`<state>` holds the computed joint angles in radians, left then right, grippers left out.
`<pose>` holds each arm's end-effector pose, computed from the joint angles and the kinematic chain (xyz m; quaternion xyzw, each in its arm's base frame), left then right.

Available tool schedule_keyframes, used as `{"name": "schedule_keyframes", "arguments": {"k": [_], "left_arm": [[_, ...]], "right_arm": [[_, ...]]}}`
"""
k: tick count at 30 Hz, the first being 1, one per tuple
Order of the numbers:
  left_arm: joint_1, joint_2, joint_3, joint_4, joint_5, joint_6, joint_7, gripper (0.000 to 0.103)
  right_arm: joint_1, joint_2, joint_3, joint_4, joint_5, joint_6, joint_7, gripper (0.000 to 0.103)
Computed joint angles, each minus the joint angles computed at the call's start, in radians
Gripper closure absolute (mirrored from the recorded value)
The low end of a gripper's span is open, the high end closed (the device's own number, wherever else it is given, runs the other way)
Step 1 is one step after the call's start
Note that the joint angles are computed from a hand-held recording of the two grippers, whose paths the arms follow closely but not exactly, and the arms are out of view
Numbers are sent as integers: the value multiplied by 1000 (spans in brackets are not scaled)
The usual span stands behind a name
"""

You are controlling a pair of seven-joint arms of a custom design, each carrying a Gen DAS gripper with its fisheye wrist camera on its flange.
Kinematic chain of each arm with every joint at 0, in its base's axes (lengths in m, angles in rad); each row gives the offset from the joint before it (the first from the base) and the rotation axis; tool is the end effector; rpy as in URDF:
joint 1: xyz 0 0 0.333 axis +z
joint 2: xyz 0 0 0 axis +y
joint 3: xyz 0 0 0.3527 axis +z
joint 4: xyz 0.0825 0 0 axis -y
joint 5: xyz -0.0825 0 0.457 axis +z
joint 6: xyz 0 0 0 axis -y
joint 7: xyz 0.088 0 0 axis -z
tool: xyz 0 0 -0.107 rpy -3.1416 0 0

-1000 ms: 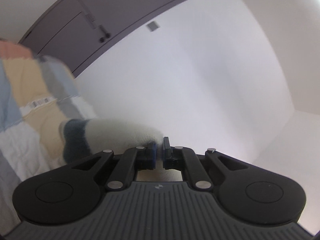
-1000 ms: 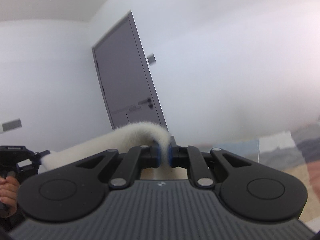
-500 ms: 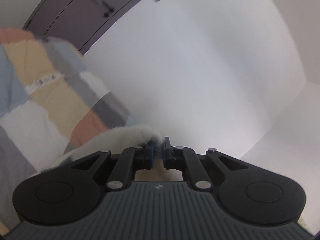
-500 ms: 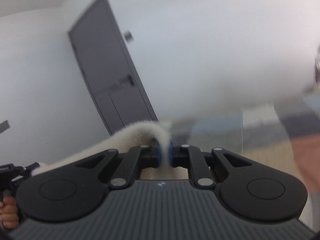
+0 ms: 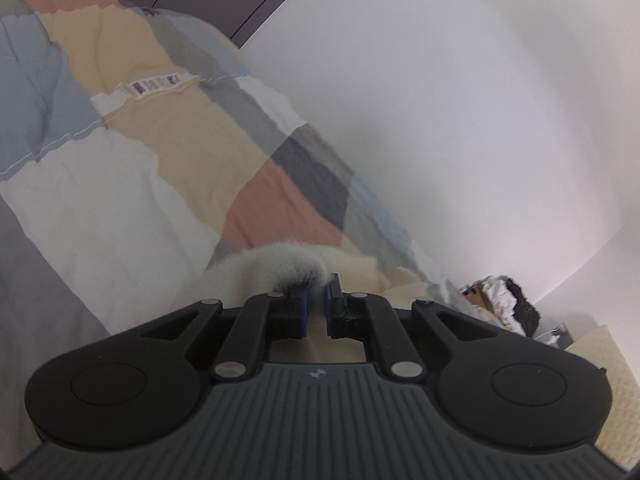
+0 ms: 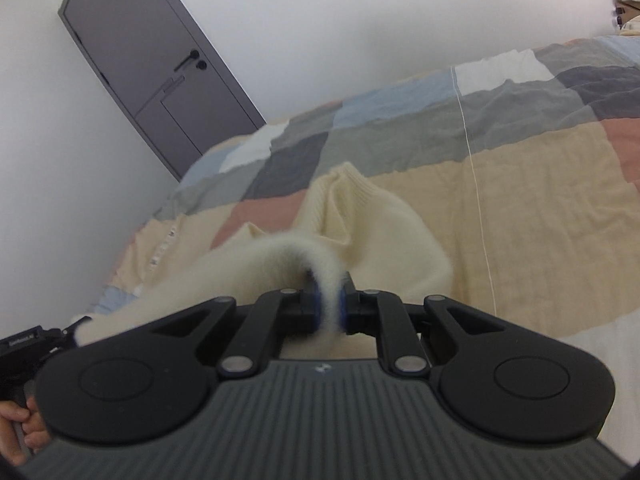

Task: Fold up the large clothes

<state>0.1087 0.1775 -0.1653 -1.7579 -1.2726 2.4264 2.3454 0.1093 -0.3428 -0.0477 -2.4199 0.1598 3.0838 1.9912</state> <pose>0.7274 -0.0372 0.5311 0.5996 -0.5959 0.5333 0.0313 0.5358 0.0179 0.5593 -0.4395 0.7575 -0.2057 0.4366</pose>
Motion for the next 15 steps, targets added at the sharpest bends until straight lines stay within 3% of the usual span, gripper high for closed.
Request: {"name": "schedule_keyframes", "arguments": {"k": [3,5,7,9,10,11,12,13,15], "left_arm": [[-3,29,-3,13,24,14,-21,95],[-1,41,-9,21,31,20,-25,95],[4,30,-14,12,31,24,-17,93],[6,18,-14,4,28,22,-11,90],[10,-1,-13,-11,20,11,-8,81],[13,-14,-10,-21,5,-4,0,62],[15,-21,-7,-25,-17,-22,17,50],[19,-49,-4,-48,-47,-42,40,34],[7,-91,7,-82,-87,-43,91,26]], "right_arm": [[52,28,-48,9,41,1,-36,88],[55,44,-48,19,56,-6,-41,86],[31,58,-24,25,49,-6,-28,82],[-57,55,55,21,-15,-8,40,71],[-111,44,102,16,-63,-10,86,67],[-161,33,146,11,-111,-10,132,60],[-201,20,179,3,-153,-7,174,53],[-219,3,194,-8,-180,-4,202,50],[-216,-32,191,-33,-202,11,229,42]]}}
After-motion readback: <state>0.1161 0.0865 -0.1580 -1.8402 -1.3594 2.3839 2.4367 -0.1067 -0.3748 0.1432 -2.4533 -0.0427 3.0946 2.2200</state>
